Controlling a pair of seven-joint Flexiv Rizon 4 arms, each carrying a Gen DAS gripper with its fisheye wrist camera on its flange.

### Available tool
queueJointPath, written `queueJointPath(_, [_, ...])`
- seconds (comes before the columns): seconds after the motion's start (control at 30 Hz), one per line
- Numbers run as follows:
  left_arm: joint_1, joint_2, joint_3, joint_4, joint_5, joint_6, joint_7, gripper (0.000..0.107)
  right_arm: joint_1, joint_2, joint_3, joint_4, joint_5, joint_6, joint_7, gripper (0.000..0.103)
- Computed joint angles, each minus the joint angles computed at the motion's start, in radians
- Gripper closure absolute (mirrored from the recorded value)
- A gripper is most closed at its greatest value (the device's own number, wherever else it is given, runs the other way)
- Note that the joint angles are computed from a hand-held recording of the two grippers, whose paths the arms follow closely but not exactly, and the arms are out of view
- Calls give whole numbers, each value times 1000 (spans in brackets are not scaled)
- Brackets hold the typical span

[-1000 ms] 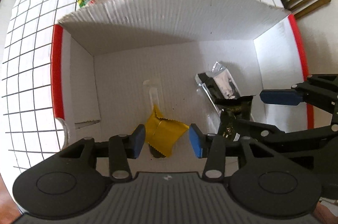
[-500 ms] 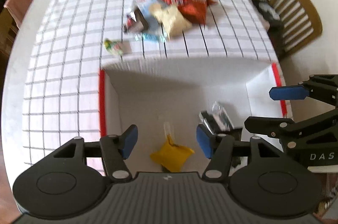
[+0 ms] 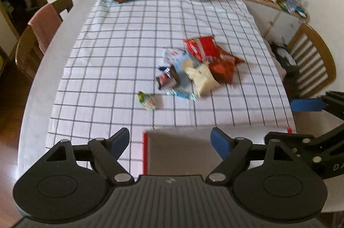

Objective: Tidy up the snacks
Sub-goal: 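Withdraw both open tools from the box toward the snack pile, then grasp the small green bottle with the left tool while the right grasps the Oreo bag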

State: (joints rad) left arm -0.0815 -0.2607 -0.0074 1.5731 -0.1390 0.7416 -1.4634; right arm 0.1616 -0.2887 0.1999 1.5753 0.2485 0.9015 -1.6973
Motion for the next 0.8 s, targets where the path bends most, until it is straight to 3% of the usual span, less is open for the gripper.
queueJointPath(0.2, [13, -96, 12, -129, 27, -49, -42, 24, 20, -83, -37, -90, -87, 11, 67, 9])
queueJointPath(0.33, [21, -171, 19, -230, 37, -107, -81, 24, 25, -151, -62, -166, -140, 5, 174, 9])
queueJointPath(0.8, [28, -461, 28, -602, 40, -413, -200, 24, 24, -381, -97, -437, -243, -151, 450, 10])
